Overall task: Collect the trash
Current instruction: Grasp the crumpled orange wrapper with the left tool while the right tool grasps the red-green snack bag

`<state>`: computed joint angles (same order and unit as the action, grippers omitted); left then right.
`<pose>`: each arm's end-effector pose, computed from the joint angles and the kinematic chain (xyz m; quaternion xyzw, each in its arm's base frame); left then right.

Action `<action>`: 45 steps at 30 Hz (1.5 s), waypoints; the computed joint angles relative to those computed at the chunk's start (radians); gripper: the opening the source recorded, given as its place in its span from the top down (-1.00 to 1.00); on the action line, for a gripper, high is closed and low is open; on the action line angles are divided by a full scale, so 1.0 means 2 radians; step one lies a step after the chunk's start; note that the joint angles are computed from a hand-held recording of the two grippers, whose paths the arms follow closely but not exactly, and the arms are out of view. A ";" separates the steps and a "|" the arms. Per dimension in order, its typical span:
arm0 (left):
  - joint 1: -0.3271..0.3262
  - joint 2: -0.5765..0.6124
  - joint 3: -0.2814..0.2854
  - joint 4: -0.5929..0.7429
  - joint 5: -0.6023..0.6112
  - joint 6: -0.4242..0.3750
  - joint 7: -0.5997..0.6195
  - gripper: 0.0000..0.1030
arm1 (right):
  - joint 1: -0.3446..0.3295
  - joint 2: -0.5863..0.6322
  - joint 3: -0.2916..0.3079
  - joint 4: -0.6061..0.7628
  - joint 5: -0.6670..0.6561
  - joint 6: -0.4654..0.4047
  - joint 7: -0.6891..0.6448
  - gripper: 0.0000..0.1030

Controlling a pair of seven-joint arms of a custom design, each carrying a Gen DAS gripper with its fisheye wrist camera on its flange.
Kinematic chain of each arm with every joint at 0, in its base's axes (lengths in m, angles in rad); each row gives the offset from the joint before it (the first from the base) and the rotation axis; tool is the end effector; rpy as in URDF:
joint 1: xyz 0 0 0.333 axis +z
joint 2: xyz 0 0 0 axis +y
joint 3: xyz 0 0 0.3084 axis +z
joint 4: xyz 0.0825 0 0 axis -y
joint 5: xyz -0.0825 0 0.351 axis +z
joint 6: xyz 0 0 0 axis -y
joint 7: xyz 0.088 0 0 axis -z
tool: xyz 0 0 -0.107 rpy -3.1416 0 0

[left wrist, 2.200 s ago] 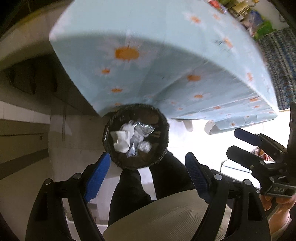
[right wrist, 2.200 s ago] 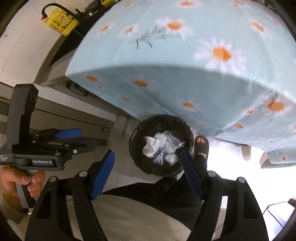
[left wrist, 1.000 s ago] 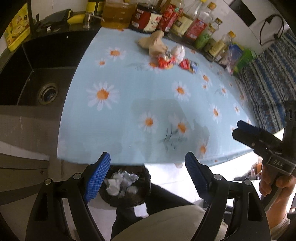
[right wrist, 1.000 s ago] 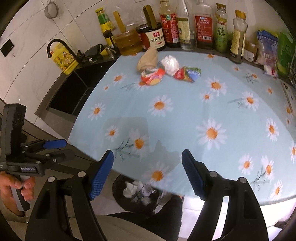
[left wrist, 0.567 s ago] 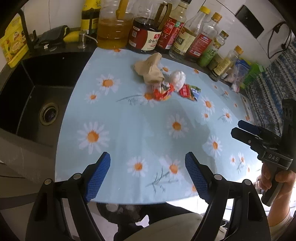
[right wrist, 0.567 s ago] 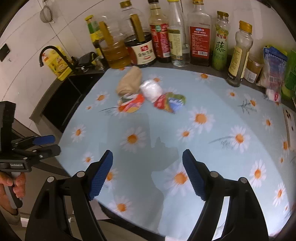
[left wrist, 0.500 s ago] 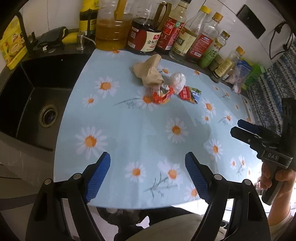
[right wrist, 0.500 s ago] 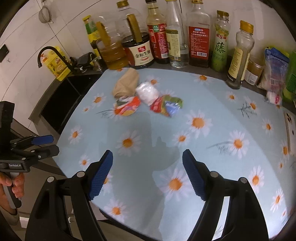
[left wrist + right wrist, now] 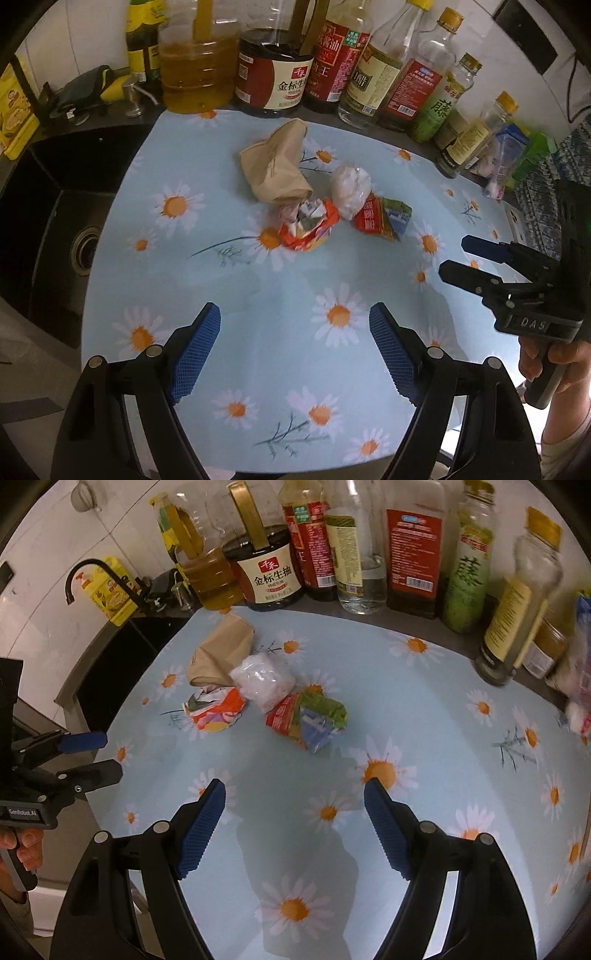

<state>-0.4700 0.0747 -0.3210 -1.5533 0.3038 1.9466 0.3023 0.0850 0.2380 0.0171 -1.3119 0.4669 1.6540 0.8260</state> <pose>0.4250 -0.3906 0.6273 -0.8194 0.5336 -0.1872 0.0939 0.5930 0.1043 0.6166 -0.9055 0.3509 0.0590 0.2312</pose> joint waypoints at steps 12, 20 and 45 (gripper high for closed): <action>-0.007 0.074 0.018 0.072 0.028 -0.025 0.007 -0.56 | 0.012 0.083 0.015 0.107 -0.021 -0.038 -0.023 -0.50; -0.007 0.100 0.029 0.086 0.026 -0.024 0.011 -0.56 | 0.017 0.114 0.020 0.136 -0.037 -0.050 -0.042 -0.49; 0.007 0.120 0.037 0.076 0.006 0.031 0.021 0.06 | 0.025 0.136 0.026 0.139 -0.048 -0.033 -0.104 -0.30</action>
<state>-0.4565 0.3155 -0.2469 -1.4019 0.3155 2.0093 0.3445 0.1358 0.5098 0.0689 -1.0348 0.3713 1.5881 0.6188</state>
